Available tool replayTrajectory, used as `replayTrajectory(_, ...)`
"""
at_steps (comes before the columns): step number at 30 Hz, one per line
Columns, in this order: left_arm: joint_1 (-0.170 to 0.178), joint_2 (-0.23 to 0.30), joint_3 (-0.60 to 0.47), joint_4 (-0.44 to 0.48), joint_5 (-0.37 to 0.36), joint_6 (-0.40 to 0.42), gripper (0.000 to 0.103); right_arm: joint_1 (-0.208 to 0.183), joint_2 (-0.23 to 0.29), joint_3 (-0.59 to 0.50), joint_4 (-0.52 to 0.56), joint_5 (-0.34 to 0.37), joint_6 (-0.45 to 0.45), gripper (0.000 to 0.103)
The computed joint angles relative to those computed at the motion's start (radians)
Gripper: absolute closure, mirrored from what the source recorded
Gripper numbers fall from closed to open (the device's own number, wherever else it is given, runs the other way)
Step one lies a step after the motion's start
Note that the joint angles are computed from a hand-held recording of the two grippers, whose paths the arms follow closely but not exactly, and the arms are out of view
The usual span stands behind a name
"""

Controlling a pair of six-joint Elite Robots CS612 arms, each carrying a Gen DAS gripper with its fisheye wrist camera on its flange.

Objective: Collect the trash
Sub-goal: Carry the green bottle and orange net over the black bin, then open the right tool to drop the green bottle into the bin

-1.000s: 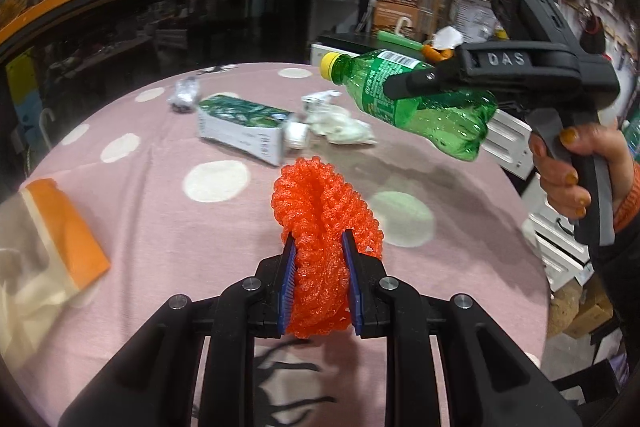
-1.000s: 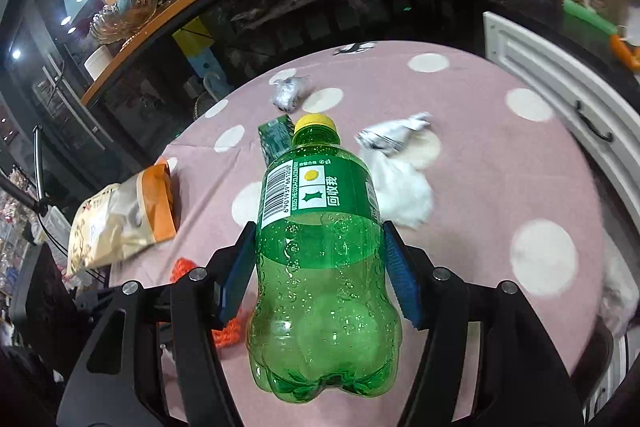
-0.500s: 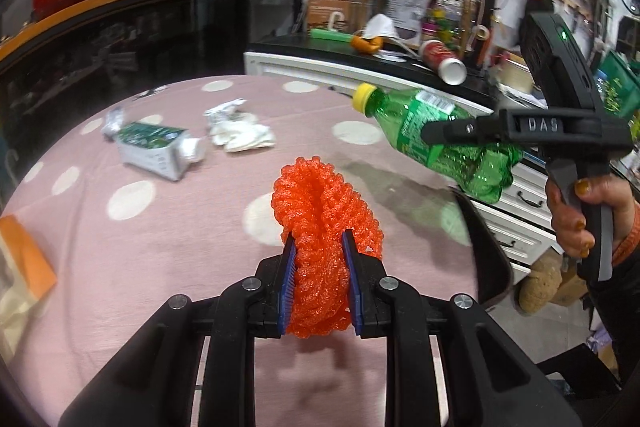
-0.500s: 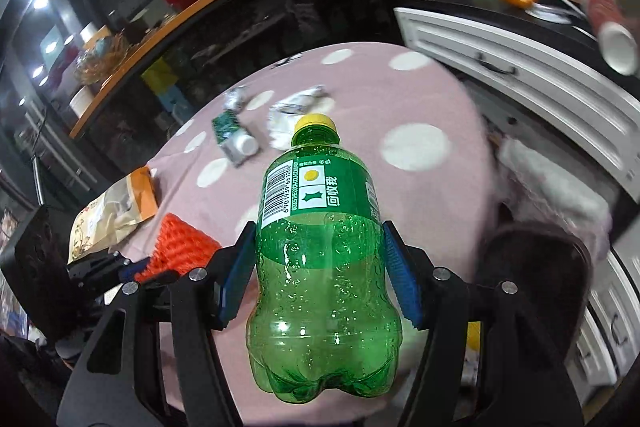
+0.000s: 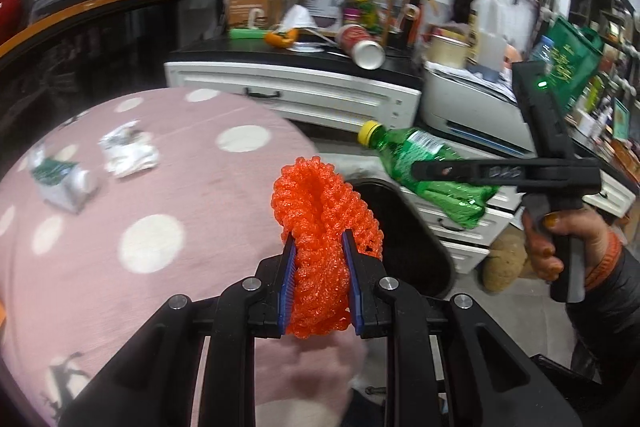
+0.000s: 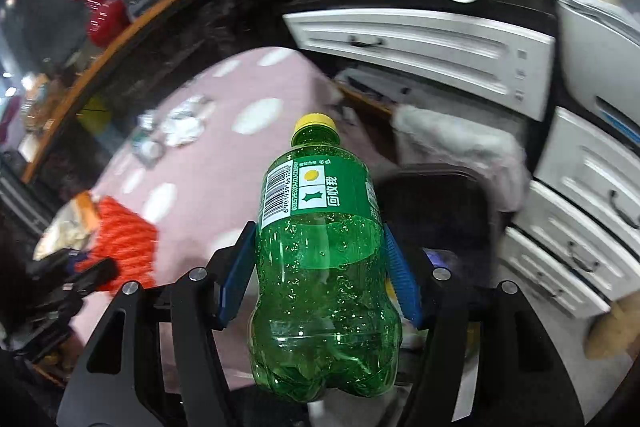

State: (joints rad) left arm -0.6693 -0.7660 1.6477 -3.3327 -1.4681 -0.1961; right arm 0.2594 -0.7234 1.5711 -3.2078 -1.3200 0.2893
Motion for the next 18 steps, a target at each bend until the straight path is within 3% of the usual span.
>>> replayTrajectory(6, -0.017, 0.022, -0.040, 0.037, -0.044, 0.030, 0.081, -0.016, 0.033, -0.012, 0.067, -0.039, 0.026, 0.041)
replayTrajectory(18, -0.022, 0.052, -0.094, 0.126, -0.090, 0.022, 0.081, -0.015, 0.167, -0.168, 0.348, -0.077, 0.051, 0.041)
